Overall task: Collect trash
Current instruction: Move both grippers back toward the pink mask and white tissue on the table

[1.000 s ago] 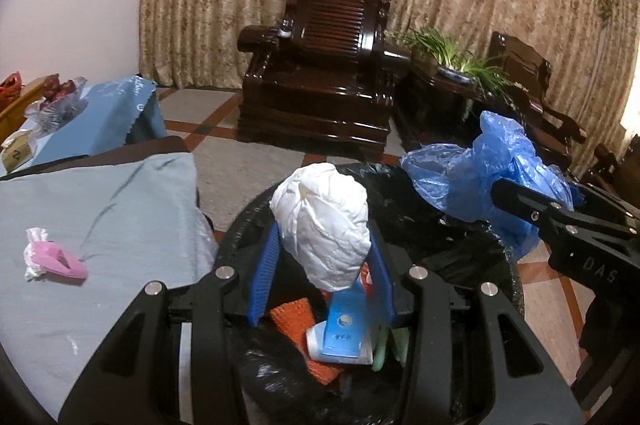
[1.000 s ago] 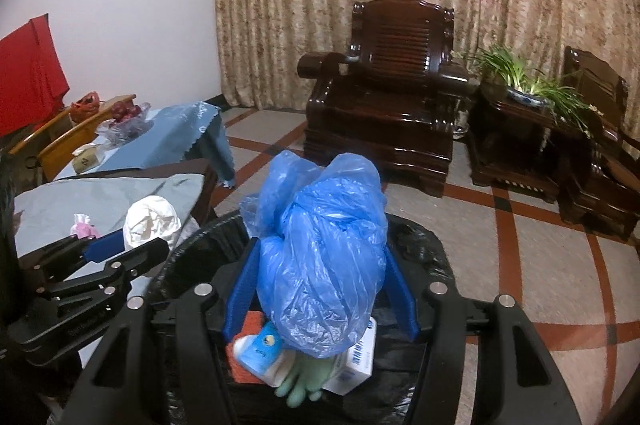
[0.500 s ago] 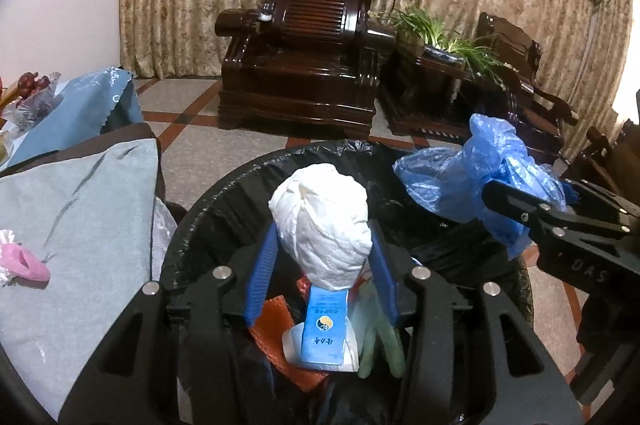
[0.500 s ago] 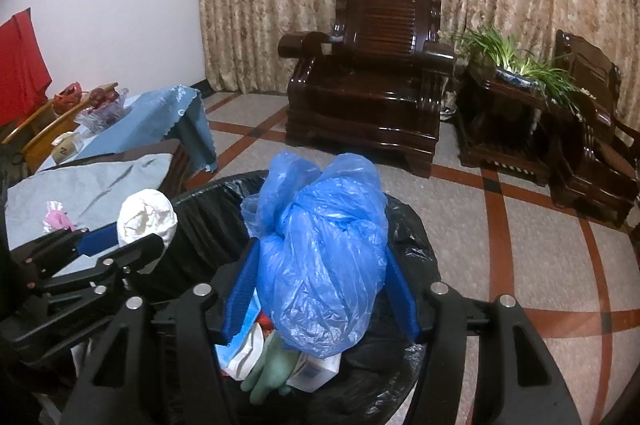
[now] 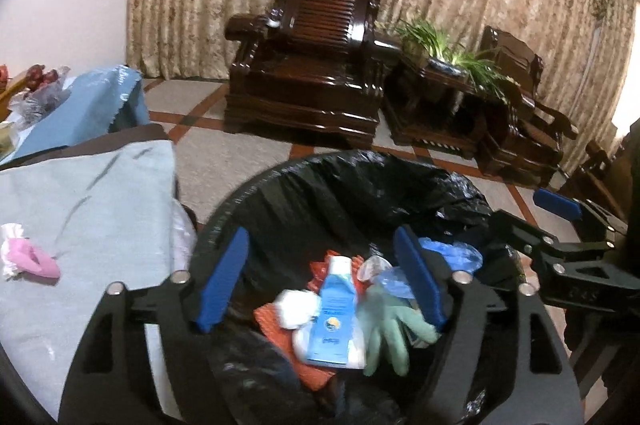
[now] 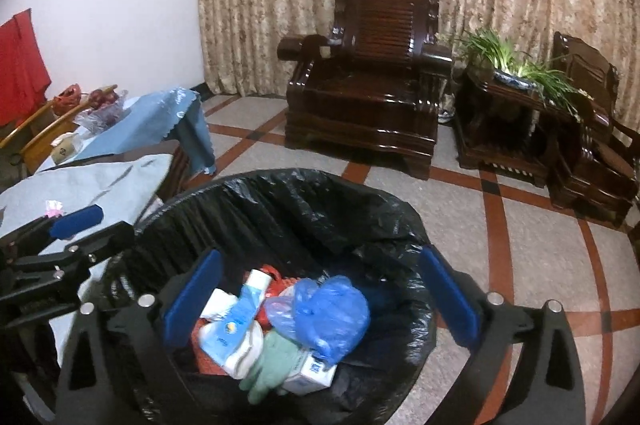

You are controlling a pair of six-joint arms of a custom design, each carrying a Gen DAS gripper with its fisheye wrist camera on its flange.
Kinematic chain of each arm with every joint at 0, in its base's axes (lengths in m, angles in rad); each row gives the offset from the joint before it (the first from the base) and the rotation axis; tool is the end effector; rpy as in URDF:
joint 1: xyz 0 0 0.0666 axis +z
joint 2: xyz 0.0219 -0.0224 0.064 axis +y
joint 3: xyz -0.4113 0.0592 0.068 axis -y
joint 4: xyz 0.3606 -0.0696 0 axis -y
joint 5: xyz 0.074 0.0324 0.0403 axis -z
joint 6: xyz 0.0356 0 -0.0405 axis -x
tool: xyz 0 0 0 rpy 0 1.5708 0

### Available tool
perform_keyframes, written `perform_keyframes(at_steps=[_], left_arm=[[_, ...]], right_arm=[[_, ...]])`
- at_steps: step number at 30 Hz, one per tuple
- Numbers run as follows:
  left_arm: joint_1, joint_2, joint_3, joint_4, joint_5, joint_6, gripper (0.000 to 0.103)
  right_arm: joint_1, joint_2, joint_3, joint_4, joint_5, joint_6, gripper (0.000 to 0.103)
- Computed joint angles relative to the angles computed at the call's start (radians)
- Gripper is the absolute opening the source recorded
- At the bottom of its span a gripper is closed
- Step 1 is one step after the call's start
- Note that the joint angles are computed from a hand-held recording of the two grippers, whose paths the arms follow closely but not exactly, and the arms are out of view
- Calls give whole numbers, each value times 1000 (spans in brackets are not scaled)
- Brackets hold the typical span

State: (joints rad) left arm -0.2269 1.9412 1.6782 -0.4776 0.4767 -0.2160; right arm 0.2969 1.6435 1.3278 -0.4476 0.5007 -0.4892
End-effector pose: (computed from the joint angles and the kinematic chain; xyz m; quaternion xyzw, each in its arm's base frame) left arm 0.6395 -0.1648 0.3242 0.2882 0.8466 -0.2182 0.3907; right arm 0.5198 0.1408 0.3510 0.1824 0.8775 -0.0647 0.4389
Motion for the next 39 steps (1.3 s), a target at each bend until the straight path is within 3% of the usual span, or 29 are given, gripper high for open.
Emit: perform_keyframes(at_steps=[2, 5, 20, 28, 39], left_arm=[[15, -14, -6, 12, -8, 3, 87], [49, -36, -19, 30, -16, 6, 89], [263, -81, -27, 48, -99, 23, 91], [356, -45, 20, 39, -147, 20, 91], [410, 79, 176, -18, -190, 35, 91]], right_arm=[[10, -1, 7, 1, 2, 7, 97], [29, 0, 22, 12, -2, 17, 97], [141, 149, 241, 18, -74, 95, 97], [184, 295, 445, -11, -126, 143, 97], [209, 532, 789, -150, -175, 153, 97]])
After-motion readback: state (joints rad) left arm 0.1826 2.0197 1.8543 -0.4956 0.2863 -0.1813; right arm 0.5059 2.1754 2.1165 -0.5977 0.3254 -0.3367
